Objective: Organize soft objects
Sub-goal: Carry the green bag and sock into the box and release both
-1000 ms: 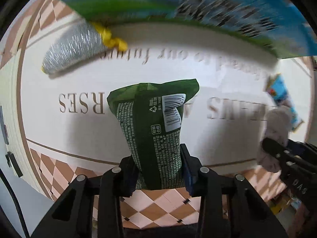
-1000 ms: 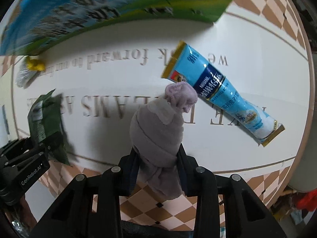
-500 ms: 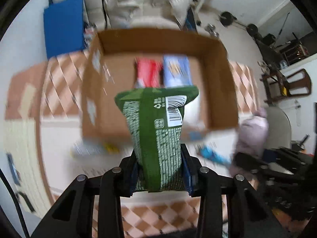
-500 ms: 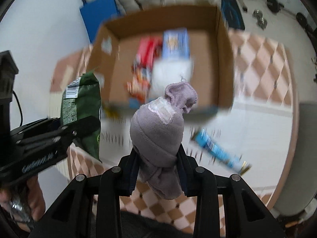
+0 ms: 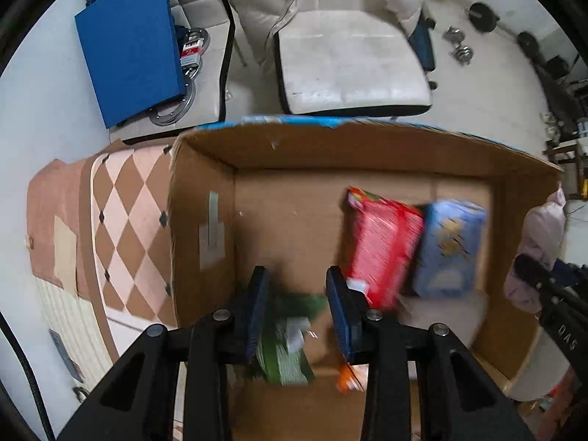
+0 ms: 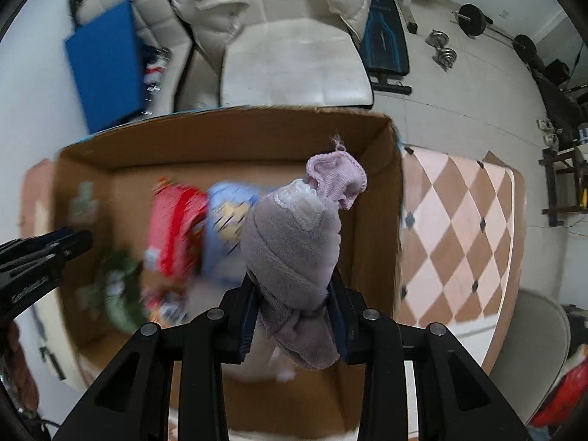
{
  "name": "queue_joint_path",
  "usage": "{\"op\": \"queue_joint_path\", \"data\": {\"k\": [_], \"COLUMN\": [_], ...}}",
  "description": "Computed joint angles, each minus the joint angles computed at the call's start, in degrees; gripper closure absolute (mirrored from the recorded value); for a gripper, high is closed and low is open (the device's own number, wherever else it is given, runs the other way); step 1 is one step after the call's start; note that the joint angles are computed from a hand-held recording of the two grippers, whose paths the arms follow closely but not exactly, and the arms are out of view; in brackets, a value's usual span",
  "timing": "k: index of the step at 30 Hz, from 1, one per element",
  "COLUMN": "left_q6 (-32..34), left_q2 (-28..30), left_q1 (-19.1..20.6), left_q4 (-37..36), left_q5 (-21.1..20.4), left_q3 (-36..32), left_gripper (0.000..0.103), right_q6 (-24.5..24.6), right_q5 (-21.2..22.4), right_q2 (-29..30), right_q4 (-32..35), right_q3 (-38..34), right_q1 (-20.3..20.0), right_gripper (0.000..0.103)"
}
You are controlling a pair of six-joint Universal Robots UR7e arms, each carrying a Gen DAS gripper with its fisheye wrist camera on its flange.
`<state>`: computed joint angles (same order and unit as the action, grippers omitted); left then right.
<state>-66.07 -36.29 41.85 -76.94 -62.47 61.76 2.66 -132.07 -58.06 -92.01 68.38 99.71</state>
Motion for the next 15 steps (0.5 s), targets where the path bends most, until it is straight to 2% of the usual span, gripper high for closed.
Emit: {"op": "queue_joint_path", "data": {"k": [4,7,9,10,11,12,14,15], "left_q6": [0.6,1.2,1.8,2.1,2.5,2.8,3.1,3.2], "left_q2": [1.3,1.4,0.5,0.5,0.5,0.6,0.0,-0.4], "left_q1": [1.8,2.8,2.9,2.7,2.3,1.9,1.1,0.8], "left_q4": [0.1,-2.1,-5.5,-5.7,-5.4,-5.0,-5.2,-5.9], "left_q5": [-1.1,-3.5,-5.0,-4.7,-4.1,-3.4,-2.6,-2.5], "left_q3": [-1.3,-1.2,0.2,0.0,-0.3,-0.6,-0.6,-0.2], "left_gripper": [0.072,0.07,0.061,0.058,0.044,0.027,0.015,0.013], "right_q6": [1.3,3.1,3.7,3.6,3.0,2.9,2.7,2.2], "right_q5": [-2.8,-2.8,-2.4,-2.5,-2.1,-1.1,-0.5,-0.3], "right_q2": [4.4,7.0,7.6,7.6,7.3,7.1,6.3,5.6], "right_q4": [0.4,3.5,4.3,3.9,2.8,2.9,2.6,1.9], "right_q3": [-2.2,-5.4,-6.5,-6.6,-6.2,-6.5,-6.1,-5.5], "right_q1": [-1.3,-2.2,-2.5,-2.5,-2.6,-2.6,-2.4,-2.1], "right_gripper": [0.066,0.063,0.047,0.031,0.026,0.024,0.02,0.017]}}
